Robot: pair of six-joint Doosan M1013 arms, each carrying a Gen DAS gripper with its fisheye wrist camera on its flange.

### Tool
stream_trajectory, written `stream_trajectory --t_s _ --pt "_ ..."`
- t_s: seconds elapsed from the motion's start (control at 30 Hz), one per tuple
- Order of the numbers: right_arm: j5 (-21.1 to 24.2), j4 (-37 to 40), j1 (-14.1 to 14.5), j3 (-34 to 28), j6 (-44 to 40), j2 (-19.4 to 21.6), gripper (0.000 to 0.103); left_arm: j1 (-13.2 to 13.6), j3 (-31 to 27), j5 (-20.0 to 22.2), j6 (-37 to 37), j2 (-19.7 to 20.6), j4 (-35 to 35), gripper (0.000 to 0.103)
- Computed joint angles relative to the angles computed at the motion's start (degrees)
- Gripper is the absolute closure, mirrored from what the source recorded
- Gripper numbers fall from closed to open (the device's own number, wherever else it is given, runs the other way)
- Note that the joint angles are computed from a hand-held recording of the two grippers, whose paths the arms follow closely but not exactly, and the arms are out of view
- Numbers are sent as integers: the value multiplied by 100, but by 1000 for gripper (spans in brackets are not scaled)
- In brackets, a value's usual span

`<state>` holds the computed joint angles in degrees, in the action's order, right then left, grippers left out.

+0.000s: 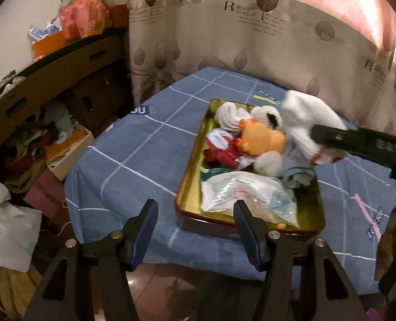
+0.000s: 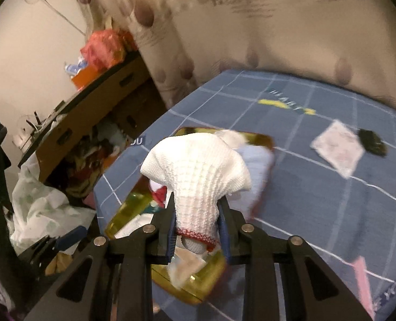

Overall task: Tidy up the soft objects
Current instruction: 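Carry the white knit sock into the gold tin and open the right gripper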

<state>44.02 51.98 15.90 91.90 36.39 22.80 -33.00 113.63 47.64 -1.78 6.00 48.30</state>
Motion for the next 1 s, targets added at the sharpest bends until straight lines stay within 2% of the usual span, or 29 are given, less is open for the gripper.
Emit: stream_trajectory --t_s 0.1,0.4,1.0 --pt "-38 -305 165 -141 310 136 78 38 -27 33 147 38 -141 43" --pt "-40 -804 353 -364 824 325 78 124 -69 54 379 93 -474 43" --pt "-27 -894 482 -393 842 365 70 138 -112 140 495 144 -545 42"
